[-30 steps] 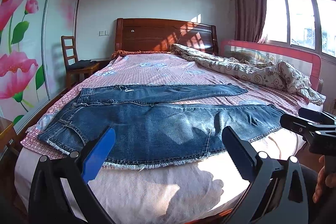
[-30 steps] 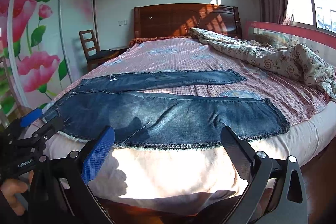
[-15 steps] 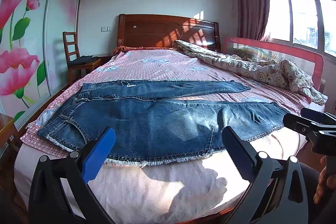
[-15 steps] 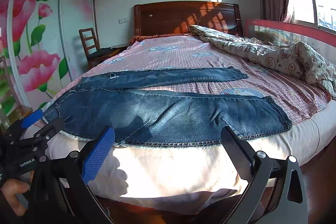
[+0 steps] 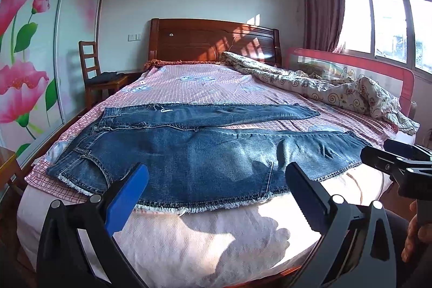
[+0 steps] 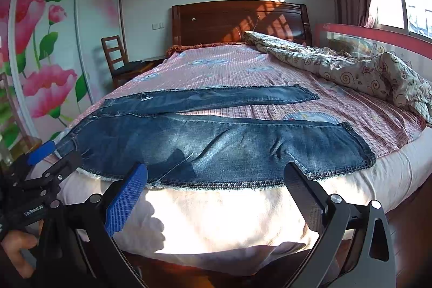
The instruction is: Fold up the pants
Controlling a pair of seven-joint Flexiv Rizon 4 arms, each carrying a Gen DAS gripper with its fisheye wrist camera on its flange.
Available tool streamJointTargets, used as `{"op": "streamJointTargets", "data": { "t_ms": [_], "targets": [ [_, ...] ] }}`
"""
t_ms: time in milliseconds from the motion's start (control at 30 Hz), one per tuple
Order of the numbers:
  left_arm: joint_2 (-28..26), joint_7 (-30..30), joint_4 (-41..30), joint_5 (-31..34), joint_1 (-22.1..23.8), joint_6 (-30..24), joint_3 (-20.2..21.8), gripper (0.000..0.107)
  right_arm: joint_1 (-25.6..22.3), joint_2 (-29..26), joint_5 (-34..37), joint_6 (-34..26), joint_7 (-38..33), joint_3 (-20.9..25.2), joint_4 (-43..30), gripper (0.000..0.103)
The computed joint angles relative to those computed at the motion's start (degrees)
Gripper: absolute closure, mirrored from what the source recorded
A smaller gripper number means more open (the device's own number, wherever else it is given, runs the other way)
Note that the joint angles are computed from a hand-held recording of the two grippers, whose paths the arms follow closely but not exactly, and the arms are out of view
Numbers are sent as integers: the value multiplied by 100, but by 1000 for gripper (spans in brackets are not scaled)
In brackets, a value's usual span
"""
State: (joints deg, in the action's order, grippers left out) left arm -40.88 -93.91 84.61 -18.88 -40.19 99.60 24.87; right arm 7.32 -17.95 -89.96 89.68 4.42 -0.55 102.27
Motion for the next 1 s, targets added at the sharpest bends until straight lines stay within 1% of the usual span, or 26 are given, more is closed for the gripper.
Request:
{"op": "streamJointTargets", "data": {
  "t_ms": [67, 167, 200, 333, 433, 467, 567, 633, 833, 1000],
  "targets": [
    [36, 50, 9, 55, 76, 5, -129, 6, 0, -1, 9, 1, -12, 2, 2, 3],
    [66, 129, 5, 145, 116, 35, -214, 6, -20, -2, -102, 28, 80, -1, -23, 3],
    [69, 172, 0, 178, 132, 79, -251, 6, -10, 4, 68, -14, -74, 35, 13, 3],
    [78, 516, -40, 294, 260, 275, -537, 6, 36, 12, 109, 6, -127, -19, 29, 3],
    [121, 801, -53, 279, 376, 235, -787, 6, 21, 14, 11, 31, 33, -26, 17, 3],
    [131, 844, -48, 267, 425, 246, -881, 6, 17, 13, 83, 17, -17, -10, 29, 3],
    [121, 930, -56, 181, 380, 227, -855, 6, 27, 21, 220, 19, -98, -10, 61, 3],
    [115, 942, -26, 128, 380, 341, -891, 6, 47, 22, 182, 42, -63, -47, 54, 3],
    [115, 997, -54, -10, 225, 46, -647, 6, 46, 30, 82, 27, -25, -46, 44, 3],
    [99, 826, -75, 55, 181, -3, -529, 6, 54, 34, 157, -14, -126, -28, 62, 3]
  ]
}}
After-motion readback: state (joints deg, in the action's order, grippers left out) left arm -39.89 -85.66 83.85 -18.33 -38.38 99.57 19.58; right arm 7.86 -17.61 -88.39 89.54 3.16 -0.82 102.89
